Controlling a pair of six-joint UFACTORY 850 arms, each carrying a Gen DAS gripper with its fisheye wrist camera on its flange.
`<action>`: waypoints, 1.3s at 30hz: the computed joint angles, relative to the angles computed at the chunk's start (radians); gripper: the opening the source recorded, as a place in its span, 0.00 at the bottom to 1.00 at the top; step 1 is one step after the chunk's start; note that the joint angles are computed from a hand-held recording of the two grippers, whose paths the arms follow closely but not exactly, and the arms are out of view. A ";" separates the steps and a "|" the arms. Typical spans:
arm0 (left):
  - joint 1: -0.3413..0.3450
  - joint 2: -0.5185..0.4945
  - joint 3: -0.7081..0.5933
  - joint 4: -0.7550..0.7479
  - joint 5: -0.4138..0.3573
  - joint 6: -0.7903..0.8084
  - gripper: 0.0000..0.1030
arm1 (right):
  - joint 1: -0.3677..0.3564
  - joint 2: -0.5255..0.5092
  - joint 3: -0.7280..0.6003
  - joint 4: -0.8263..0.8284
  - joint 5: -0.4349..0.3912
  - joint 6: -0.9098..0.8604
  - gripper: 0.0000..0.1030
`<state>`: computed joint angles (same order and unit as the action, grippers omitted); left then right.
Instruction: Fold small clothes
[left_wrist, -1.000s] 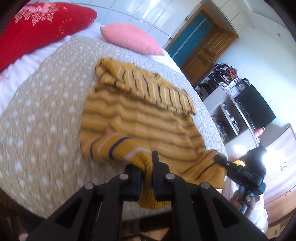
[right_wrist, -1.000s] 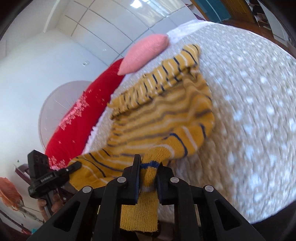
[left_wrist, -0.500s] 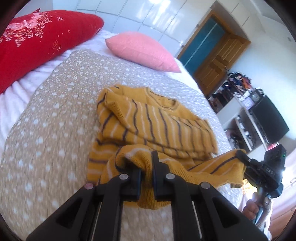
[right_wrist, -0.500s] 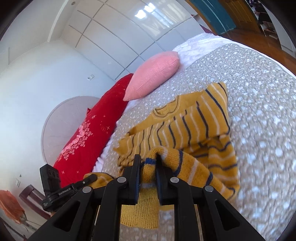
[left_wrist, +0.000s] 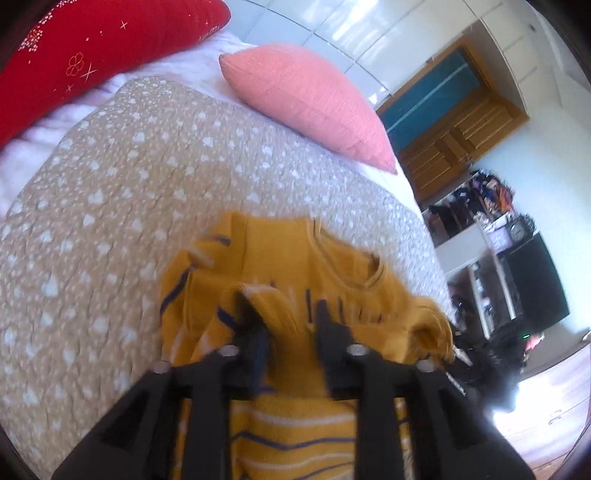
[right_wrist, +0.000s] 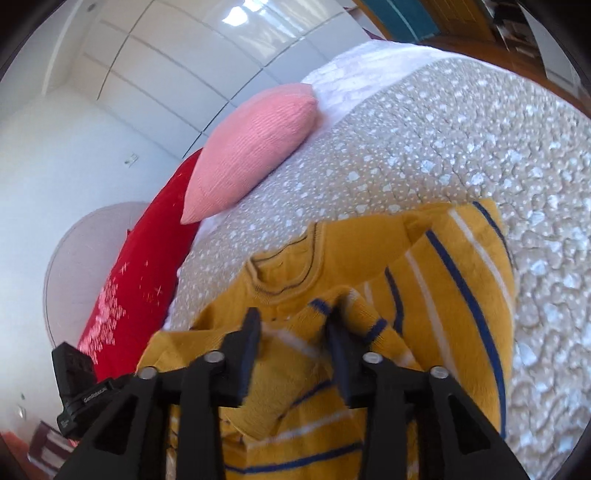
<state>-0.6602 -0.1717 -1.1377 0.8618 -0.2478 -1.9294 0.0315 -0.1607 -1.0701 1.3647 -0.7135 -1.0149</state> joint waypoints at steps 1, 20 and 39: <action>0.001 0.007 -0.003 0.076 -0.026 -0.077 0.52 | 0.001 -0.015 -0.014 0.008 0.018 0.008 0.56; -0.081 -0.080 -0.093 -0.158 -0.209 0.406 0.75 | 0.112 0.077 0.044 -0.278 0.024 -0.097 0.63; 0.055 0.043 0.078 -0.176 -0.209 0.152 0.80 | -0.117 0.077 -0.006 -0.241 0.210 0.057 0.56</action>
<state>-0.6050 -0.1284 -1.0601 0.6858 -0.4569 -1.7770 -0.0859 -0.0839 -1.0758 1.1236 -0.5034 -0.9580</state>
